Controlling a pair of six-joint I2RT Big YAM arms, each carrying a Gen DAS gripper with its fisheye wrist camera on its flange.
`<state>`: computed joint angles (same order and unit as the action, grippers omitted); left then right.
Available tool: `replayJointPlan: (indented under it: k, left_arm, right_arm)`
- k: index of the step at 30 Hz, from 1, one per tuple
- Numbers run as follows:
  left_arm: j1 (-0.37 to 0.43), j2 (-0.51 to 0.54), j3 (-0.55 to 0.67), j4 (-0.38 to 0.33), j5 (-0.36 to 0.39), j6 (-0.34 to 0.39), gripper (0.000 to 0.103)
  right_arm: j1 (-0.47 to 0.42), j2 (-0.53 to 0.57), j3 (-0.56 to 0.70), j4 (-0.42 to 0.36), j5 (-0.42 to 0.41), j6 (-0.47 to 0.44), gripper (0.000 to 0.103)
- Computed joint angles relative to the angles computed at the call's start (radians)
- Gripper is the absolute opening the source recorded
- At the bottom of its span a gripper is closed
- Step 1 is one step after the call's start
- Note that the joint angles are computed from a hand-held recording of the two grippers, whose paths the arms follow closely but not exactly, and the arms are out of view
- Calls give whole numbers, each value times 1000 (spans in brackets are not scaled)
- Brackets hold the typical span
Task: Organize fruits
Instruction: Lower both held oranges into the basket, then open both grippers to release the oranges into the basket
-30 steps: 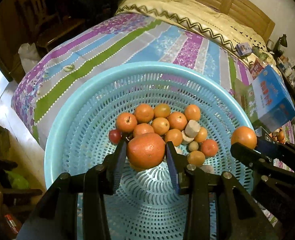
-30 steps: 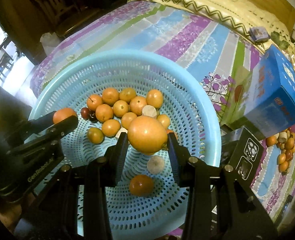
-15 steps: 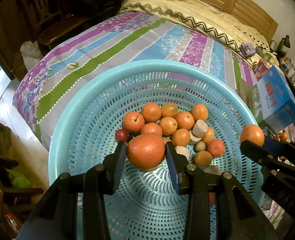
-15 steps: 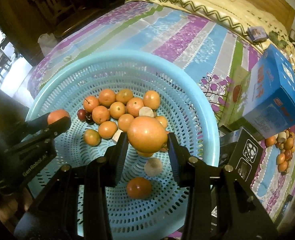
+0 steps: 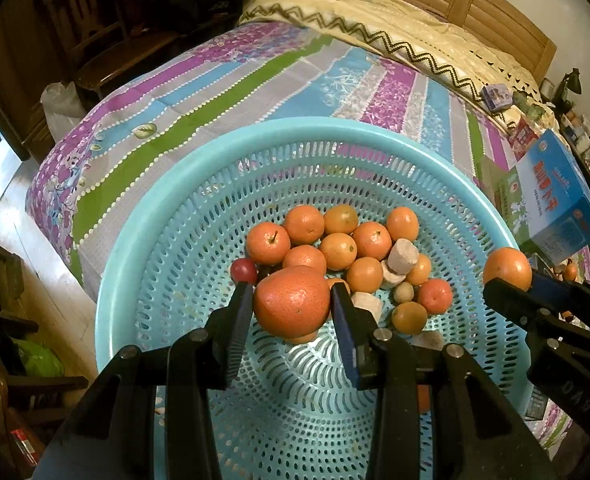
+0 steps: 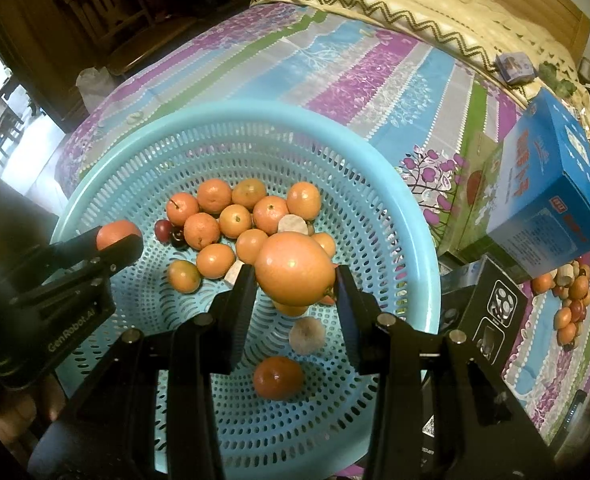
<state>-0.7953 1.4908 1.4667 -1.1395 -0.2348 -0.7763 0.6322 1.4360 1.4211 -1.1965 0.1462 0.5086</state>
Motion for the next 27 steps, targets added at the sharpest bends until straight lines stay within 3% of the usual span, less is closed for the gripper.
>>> replayJointPlan:
  k: [25, 27]
  left_arm:
    - [5, 10, -5, -3, 2, -3, 41]
    - [6, 12, -2, -7, -4, -4, 51]
  right_arm:
    - [2, 9, 3, 11, -12, -9, 41]
    - [3, 7, 1, 15, -8, -12, 41]
